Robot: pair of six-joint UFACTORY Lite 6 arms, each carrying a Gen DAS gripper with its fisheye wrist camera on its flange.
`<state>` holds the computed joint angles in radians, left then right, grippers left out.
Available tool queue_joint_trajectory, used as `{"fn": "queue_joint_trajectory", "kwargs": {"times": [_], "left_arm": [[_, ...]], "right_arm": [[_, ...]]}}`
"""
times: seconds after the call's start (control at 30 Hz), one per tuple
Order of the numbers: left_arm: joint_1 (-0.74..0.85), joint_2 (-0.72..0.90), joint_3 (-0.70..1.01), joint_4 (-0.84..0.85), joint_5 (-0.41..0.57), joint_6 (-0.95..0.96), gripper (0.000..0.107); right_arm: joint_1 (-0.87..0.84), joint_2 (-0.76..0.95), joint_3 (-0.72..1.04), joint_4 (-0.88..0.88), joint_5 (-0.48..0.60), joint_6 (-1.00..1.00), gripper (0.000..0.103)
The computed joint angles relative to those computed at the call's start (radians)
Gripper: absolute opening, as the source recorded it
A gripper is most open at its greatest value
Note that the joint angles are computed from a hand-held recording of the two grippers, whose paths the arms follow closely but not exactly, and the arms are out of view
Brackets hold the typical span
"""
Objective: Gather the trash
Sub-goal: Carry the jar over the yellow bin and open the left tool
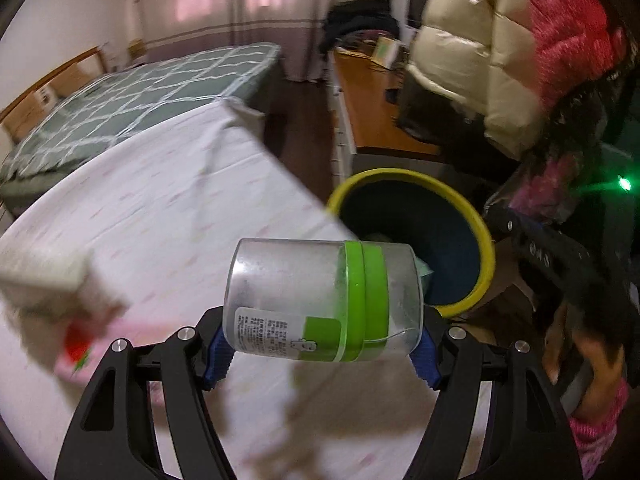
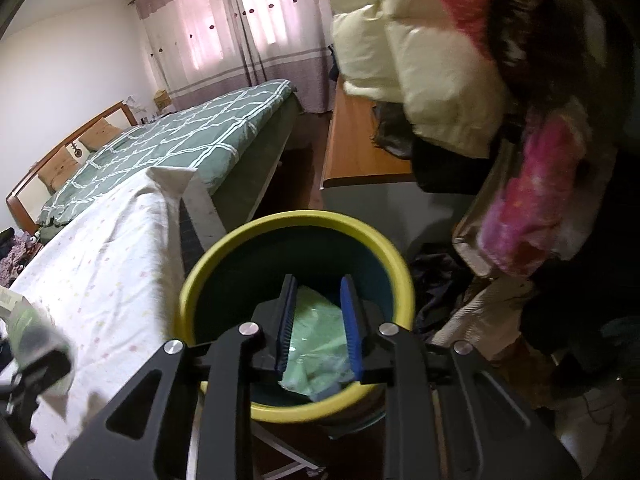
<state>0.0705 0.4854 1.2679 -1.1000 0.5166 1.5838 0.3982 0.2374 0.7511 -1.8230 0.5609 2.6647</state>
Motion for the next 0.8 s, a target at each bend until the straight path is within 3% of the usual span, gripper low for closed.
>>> {"fn": "queue_joint_trajectory", "kwargs": {"times": [0.33,0.4,0.43,0.53,0.67,0.8], "left_arm": [[-0.304,0.307,0.389,0.314,-0.073,-0.465,0.070],[-0.333,0.364,0.468,0.373,-0.071,-0.551,0.079],[-0.340,0.378,0.488,0.385,-0.081,-0.578,0.088],[-0.333,0.350,0.472,0.336,-0.088,-0.553,0.089],[-0.263,0.198,0.289,0.145,-0.116,-0.339,0.094],[-0.132,0.049,0.099,-0.025,-0.070,-0.122,0.095]], "right_arm": [[-0.117,-0.124,-0.178,-0.155,-0.023,0.129,0.029],[-0.130,-0.125,-0.185,-0.173,-0.028,0.145,0.029],[-0.136,-0.125,-0.189,-0.186,-0.029,0.156,0.030],[-0.146,-0.118,-0.190,-0.225,-0.034,0.191,0.031],[-0.125,-0.080,-0.157,-0.238,-0.043,0.201,0.032],[-0.074,-0.028,-0.096,-0.234,-0.054,0.195,0.032]]}}
